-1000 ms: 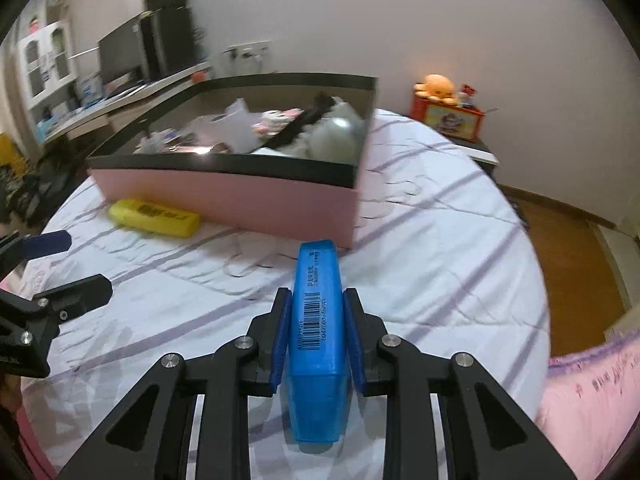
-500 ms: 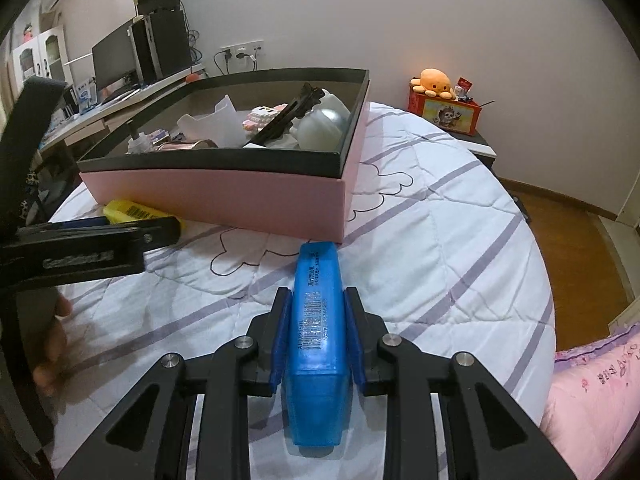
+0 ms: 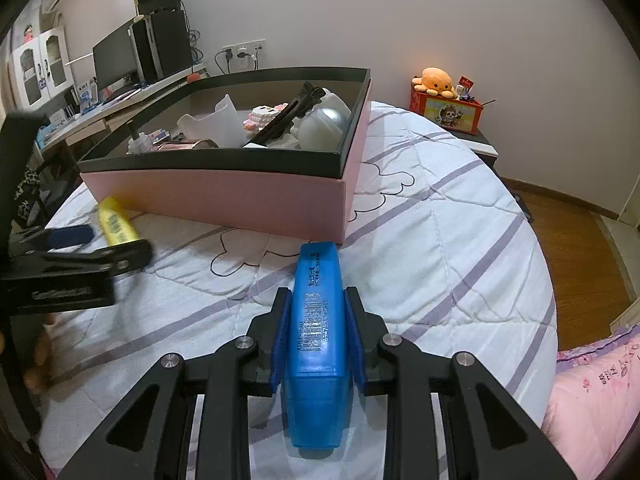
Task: Organize rigid objects
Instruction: 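Close the left tool on the yellow highlighter while the right tool holds the blue one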
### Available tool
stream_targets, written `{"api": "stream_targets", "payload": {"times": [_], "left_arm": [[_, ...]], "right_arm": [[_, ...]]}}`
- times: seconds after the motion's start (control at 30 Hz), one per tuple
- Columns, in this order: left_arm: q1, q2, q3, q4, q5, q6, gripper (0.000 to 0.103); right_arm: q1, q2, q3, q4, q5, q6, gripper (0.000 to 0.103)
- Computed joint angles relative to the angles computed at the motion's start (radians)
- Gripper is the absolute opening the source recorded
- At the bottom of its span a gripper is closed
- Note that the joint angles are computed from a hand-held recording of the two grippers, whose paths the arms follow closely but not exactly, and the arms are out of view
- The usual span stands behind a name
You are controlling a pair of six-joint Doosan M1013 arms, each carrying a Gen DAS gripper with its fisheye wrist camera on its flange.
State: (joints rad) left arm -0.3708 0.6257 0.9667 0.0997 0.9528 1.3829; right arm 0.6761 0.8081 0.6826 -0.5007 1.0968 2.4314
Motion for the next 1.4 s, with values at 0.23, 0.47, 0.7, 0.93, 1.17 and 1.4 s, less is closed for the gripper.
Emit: {"api": "stream_targets", "payload": {"times": [0.23, 0.47, 0.7, 0.93, 1.17, 1.4], "left_arm": [[0.031, -0.065, 0.103, 0.017, -0.039, -0.019, 0.103], [0.046, -0.074, 0.115, 0.002, -0.058, -0.073, 0.103], [0.035, -0.053, 0.097, 0.034, -0.107, -0.061, 0.074], [0.047, -0.069, 0.119, -0.077, -0.142, 0.097, 0.030], [0.058, -0.111, 0.177, -0.200, -0.144, 0.216, 0.027], [0.051, -0.155, 0.240, -0.255, -0.149, 0.339, 0.027]], "right_arm": [[0.003, 0.006, -0.011, -0.010, 0.016, -0.006, 0.027], [0.010, 0.017, -0.032, -0.026, 0.046, -0.010, 0.027], [0.008, 0.012, -0.023, -0.018, 0.038, -0.002, 0.027], [0.010, 0.013, -0.027, -0.024, 0.041, -0.006, 0.027], [0.010, 0.011, -0.022, -0.028, 0.037, -0.001, 0.026], [0.032, 0.011, -0.028, 0.019, 0.010, -0.023, 0.027]]}}
